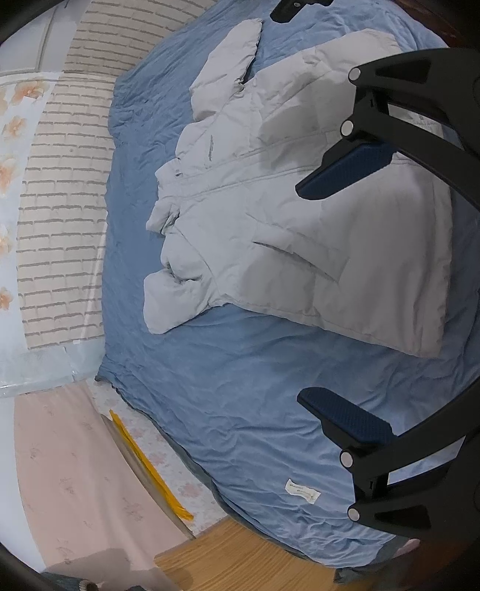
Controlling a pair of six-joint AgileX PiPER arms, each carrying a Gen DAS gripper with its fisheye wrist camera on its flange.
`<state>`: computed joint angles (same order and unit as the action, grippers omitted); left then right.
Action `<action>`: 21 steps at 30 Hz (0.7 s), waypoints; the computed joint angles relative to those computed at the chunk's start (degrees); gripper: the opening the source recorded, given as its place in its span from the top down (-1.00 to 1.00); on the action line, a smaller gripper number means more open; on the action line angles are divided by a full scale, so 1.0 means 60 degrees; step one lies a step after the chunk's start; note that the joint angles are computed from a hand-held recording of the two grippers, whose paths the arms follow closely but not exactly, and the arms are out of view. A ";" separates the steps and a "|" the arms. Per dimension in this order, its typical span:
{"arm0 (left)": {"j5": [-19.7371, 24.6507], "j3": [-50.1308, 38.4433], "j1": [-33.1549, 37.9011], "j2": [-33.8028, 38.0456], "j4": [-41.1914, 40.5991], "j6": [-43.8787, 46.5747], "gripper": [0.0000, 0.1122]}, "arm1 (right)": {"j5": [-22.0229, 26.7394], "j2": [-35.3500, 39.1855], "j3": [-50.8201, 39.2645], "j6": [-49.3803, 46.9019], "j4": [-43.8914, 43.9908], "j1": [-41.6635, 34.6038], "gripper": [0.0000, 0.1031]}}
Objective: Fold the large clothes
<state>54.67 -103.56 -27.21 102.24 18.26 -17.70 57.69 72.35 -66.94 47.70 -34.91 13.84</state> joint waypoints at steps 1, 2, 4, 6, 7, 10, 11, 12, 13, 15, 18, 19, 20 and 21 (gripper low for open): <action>0.0002 0.0008 0.0002 -0.0004 0.0000 -0.0006 -0.78 | 0.0024 0.0001 -0.0011 0.0009 -0.0007 0.0014 -0.97; -0.0010 0.0016 0.0007 -0.0002 -0.0004 -0.0009 -0.78 | 0.0008 0.0003 0.0034 0.0083 -0.0047 0.0057 -0.97; -0.0046 0.0063 0.0013 -0.0024 0.0010 -0.0019 -0.78 | 0.0029 -0.0014 0.0036 0.0070 -0.0023 0.0044 -0.97; -0.0064 0.0066 0.0033 -0.0015 -0.0008 0.0003 -0.78 | 0.0002 -0.0020 0.0128 0.0170 -0.0091 0.0093 -0.97; -0.0064 0.0066 0.0033 -0.0015 -0.0008 0.0003 -0.78 | -0.0016 -0.0029 0.0149 0.0165 -0.0093 0.0088 -0.97; -0.0080 0.0079 0.0032 -0.0016 0.0010 0.0001 -0.78 | -0.0040 -0.0050 0.0178 0.0162 -0.0109 0.0085 -0.97; -0.0078 0.0073 0.0039 -0.0009 0.0006 0.0005 -0.78 | -0.0070 -0.0053 0.0234 0.0226 -0.0148 0.0116 -0.97; -0.0075 0.0069 0.0048 -0.0004 -0.0016 0.0024 -0.78 | -0.0120 -0.0067 0.0290 0.0248 -0.0166 0.0113 -0.97; -0.0066 0.0071 0.0049 -0.0005 -0.0030 0.0035 -0.78 | -0.0138 -0.0082 0.0319 0.0233 -0.0159 0.0099 -0.97; -0.0093 0.0101 0.0081 -0.0026 -0.0073 0.0076 -0.78 | -0.0108 -0.0080 0.0332 0.0266 -0.0176 0.0125 -0.97; -0.0184 0.0204 0.0115 -0.0070 -0.0079 0.0106 -0.78 | -0.0116 -0.0092 0.0354 0.0279 -0.0191 0.0130 -0.97; -0.0188 0.0199 0.0126 -0.0065 -0.0106 0.0124 -0.78 | -0.0116 -0.0098 0.0361 0.0285 -0.0204 0.0130 -0.97; -0.0201 0.0211 0.0136 -0.0071 -0.0111 0.0136 -0.78 | -0.0108 -0.0075 0.0329 0.0276 -0.0194 0.0128 -0.97; -0.0215 0.0238 0.0137 -0.0084 -0.0107 0.0143 -0.78 | -0.0117 -0.0084 0.0339 0.0275 -0.0191 0.0117 -0.97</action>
